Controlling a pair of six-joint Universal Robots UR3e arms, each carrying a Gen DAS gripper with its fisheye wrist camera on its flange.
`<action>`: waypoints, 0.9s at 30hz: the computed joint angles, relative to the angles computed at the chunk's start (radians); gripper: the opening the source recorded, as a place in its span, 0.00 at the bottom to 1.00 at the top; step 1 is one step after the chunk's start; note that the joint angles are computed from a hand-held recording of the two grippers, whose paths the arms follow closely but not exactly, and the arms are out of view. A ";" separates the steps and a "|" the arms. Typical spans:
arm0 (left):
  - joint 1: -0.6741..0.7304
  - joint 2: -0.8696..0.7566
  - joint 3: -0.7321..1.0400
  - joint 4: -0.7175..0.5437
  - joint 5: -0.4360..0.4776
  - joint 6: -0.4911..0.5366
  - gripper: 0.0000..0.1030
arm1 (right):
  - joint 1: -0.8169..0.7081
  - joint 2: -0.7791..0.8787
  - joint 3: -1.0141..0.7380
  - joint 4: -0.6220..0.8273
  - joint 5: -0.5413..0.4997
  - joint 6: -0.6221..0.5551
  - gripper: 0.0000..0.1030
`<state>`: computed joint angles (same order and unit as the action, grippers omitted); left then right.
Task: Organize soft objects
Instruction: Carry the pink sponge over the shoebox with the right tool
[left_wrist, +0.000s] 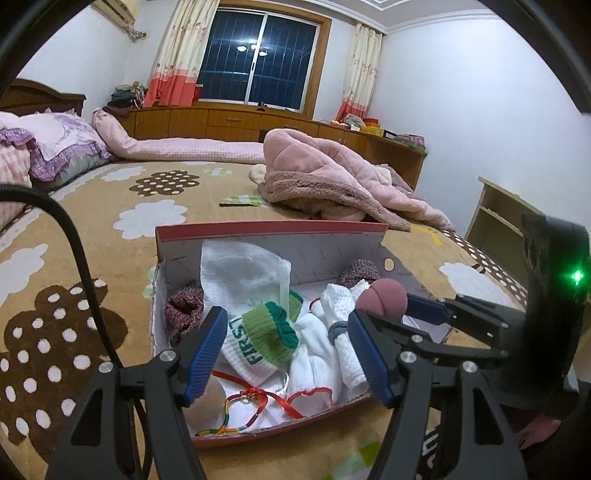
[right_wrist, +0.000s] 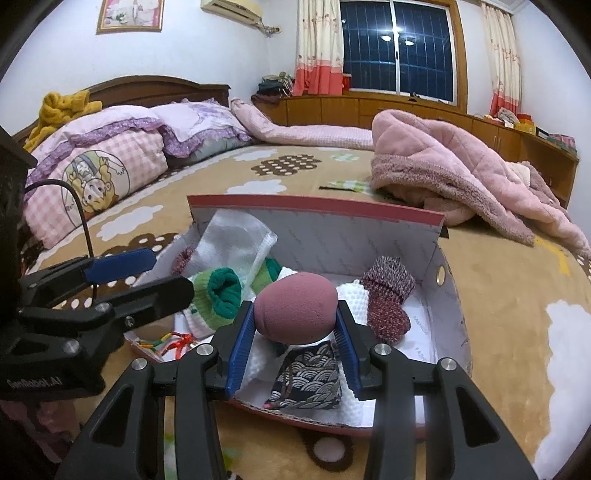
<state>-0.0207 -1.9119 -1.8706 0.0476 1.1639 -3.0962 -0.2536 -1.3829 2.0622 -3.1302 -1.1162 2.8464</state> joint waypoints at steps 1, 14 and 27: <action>0.001 -0.004 0.006 -0.006 -0.002 -0.004 0.69 | 0.001 0.003 -0.006 0.008 -0.002 0.000 0.42; -0.012 -0.111 0.155 -0.182 0.065 -0.014 0.69 | 0.085 0.164 -0.296 0.304 -0.112 -0.088 0.43; -0.045 -0.176 0.187 -0.155 0.156 -0.017 0.65 | 0.142 0.262 -0.509 0.529 -0.208 -0.177 0.42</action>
